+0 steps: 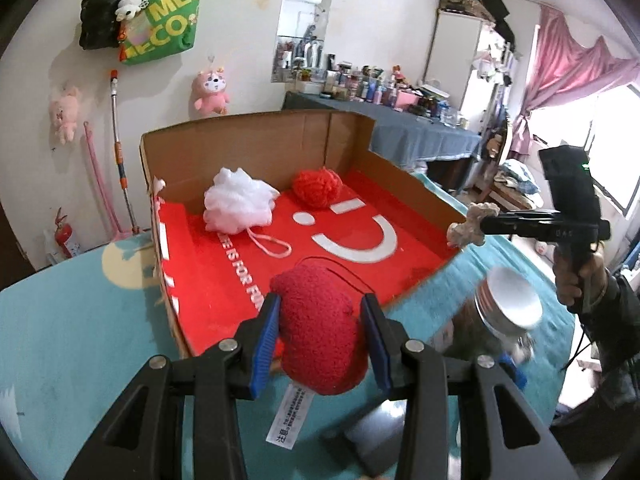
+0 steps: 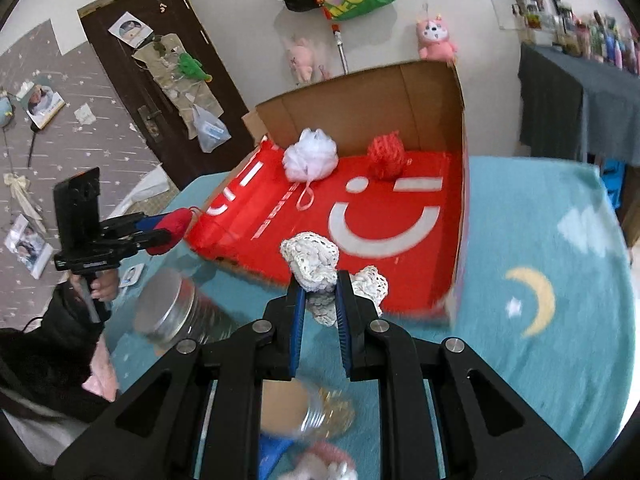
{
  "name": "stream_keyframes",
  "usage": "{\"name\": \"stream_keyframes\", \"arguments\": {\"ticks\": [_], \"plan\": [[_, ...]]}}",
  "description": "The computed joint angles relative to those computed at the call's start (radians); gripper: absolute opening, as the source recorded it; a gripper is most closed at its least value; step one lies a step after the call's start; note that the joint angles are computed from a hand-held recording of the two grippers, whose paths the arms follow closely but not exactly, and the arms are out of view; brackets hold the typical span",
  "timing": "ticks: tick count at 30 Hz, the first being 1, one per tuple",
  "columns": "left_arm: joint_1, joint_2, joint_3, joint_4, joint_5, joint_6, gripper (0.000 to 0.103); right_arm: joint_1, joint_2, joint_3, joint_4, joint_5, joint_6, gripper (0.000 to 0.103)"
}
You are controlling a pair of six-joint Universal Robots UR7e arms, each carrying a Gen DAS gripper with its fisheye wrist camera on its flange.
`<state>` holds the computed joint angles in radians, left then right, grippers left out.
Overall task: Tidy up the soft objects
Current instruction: 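Carry the red plush with the left tool while the right tool carries the scrunchie into the box, then open the left tool dropping the red plush while the right tool releases the scrunchie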
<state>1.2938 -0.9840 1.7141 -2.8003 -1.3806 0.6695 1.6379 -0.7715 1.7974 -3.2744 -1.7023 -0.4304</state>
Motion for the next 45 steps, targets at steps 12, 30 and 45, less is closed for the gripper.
{"name": "stream_keyframes", "arguments": {"ticks": [12,30,45], "plan": [[-0.067,0.207,-0.23,0.058,0.27,-0.158,0.044,0.068,0.18,-0.353,0.171,-0.274,-0.042,0.014],[-0.038,0.422,-0.543,0.266,0.495,-0.299,0.047,0.089,0.483,-0.889,0.558,-0.632,-0.068,0.015],[-0.044,0.438,-0.53,0.228,0.534,-0.258,0.052,0.076,0.469,-0.882,0.596,-0.611,-0.065,0.016]]}}
